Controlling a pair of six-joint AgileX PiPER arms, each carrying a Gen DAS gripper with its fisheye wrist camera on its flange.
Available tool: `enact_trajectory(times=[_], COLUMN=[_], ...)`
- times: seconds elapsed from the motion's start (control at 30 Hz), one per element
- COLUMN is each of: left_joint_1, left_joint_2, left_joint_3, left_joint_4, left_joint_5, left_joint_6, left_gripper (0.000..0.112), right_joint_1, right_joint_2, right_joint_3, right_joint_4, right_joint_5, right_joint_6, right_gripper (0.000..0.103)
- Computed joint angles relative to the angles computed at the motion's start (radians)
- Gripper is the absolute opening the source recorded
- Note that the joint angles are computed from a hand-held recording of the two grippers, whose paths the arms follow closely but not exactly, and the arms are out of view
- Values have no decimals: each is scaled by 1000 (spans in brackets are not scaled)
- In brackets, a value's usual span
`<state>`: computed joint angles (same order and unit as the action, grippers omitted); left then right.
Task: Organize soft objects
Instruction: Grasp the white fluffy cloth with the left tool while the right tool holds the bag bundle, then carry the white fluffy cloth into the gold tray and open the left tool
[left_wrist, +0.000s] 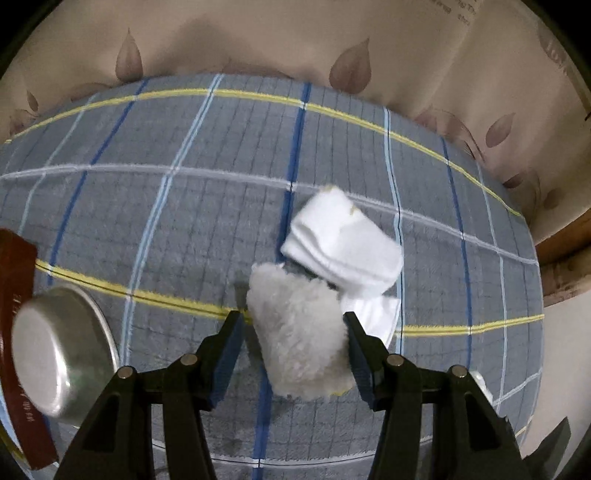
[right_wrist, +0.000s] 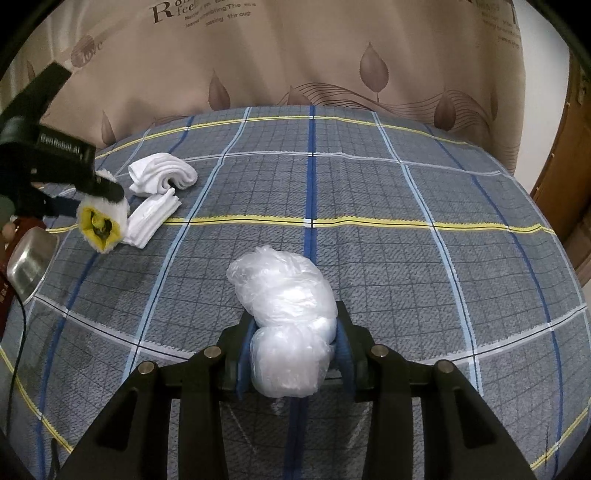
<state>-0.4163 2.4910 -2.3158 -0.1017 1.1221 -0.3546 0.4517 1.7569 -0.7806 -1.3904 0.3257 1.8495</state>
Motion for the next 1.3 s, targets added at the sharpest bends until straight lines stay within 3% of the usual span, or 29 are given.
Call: enact_trajectory(times=[0.13,0.2,0.3,0.53,0.93,1.13,1.3], left_joint_1=[3,10,24,32,60,130,234], left_joint_2=[-74,-97,-125,-247,-638,-773,-883], left_joint_3=[147,193,235,404,876,1012,1099], left_joint_4=[-26,-47,-70,-72,-139,-122,-157], left_joint_5=[-97,-133,-142,-187,-279,-278,-219], left_joint_6=[58,102,127,201,472,527,630], left_gripper=[55,31,28,27,27,27,27], right_joint_1=[-1,-1,0,1,8,15,22], right_joint_2=[-1,-2,-1,-1,3,7,10], right_joint_3=[1,1,0,-1,-7,-14,-21], right_joint_4=[0,-1,4,9,36,55,78], right_joint_5=[-1,-3,1,3,20,35,49], right_joint_6=[0,2,-4,-10,-41,-65,-91], right_gripper=[37,37,37,37,37,37,37])
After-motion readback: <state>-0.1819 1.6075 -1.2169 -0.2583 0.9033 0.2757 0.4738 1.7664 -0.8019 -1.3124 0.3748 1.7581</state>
